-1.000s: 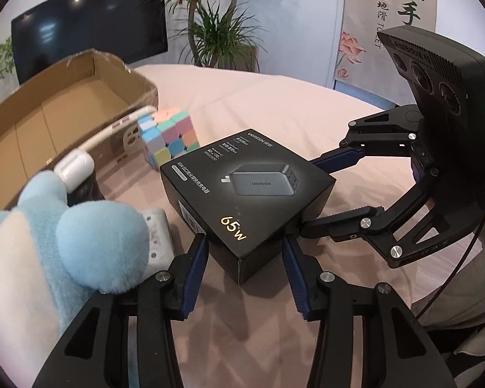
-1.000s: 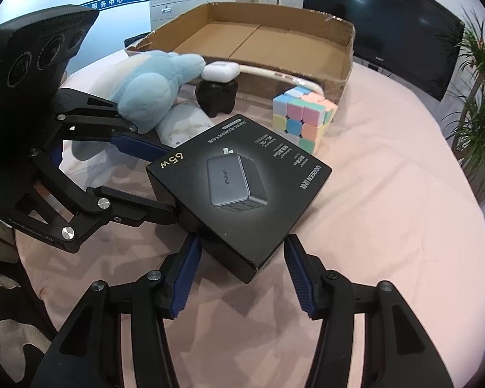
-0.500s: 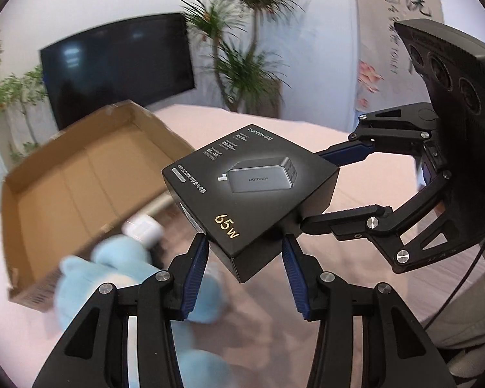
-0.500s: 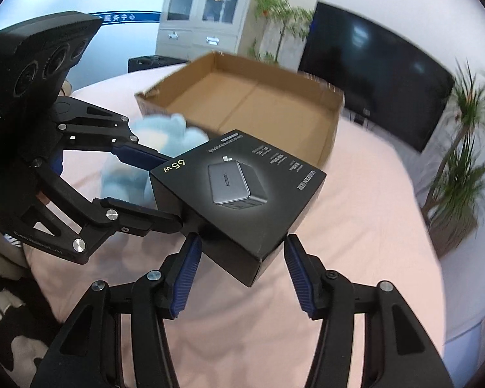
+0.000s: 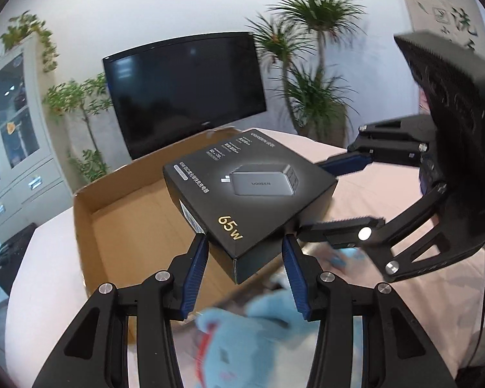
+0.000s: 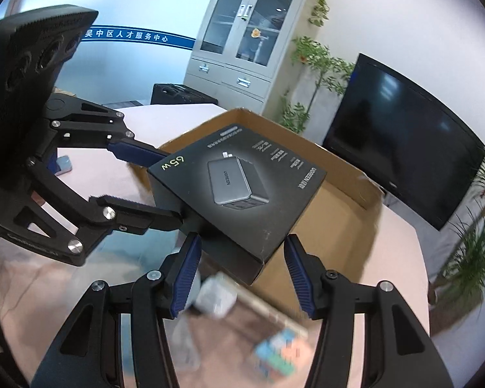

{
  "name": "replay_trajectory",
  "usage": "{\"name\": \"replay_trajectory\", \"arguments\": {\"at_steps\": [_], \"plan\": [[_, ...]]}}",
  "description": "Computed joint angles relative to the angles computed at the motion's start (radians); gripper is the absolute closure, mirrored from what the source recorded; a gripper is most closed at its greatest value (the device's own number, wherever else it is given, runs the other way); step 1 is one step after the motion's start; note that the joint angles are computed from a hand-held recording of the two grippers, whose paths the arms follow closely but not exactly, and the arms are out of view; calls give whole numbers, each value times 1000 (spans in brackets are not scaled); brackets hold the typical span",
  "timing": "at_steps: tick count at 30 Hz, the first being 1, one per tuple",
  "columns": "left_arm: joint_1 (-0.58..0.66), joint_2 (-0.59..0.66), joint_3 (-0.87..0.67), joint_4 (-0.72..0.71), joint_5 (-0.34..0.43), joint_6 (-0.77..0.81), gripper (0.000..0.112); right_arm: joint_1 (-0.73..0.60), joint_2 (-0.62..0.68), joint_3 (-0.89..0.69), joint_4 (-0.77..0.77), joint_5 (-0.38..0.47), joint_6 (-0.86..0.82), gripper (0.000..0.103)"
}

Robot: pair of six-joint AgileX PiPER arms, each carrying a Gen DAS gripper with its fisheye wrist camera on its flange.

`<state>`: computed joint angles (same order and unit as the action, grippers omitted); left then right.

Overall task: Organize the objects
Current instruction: 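Carry the charger box over the cardboard box and release it inside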

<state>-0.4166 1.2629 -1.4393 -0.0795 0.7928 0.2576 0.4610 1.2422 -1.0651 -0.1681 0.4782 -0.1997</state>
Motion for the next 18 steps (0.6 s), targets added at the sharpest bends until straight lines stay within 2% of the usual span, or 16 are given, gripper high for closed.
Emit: {"name": "replay_trajectory", "arguments": {"at_steps": [4,7,10,11,15,18], "plan": [[137,119,-67,-160,-19,172,67,-58,180,-140,121,-24,-125,52],[192,204,-106,-230,-36,245,67,-107,304,-242,225,-17,-228,52],[219,286,-130,-267,-54,272,67,-148,356,-275,296,5,-312,52],[217,304,-127,-269,-65,272,67,-160,384,-305,326,37,-347,52],[196,361,-109,-231,-93,228,67,-191,431,-323,375,66,-413,52],[179,411,-121,-161,-66,168,67,-192,489,-373,361,123,-402,52]]}}
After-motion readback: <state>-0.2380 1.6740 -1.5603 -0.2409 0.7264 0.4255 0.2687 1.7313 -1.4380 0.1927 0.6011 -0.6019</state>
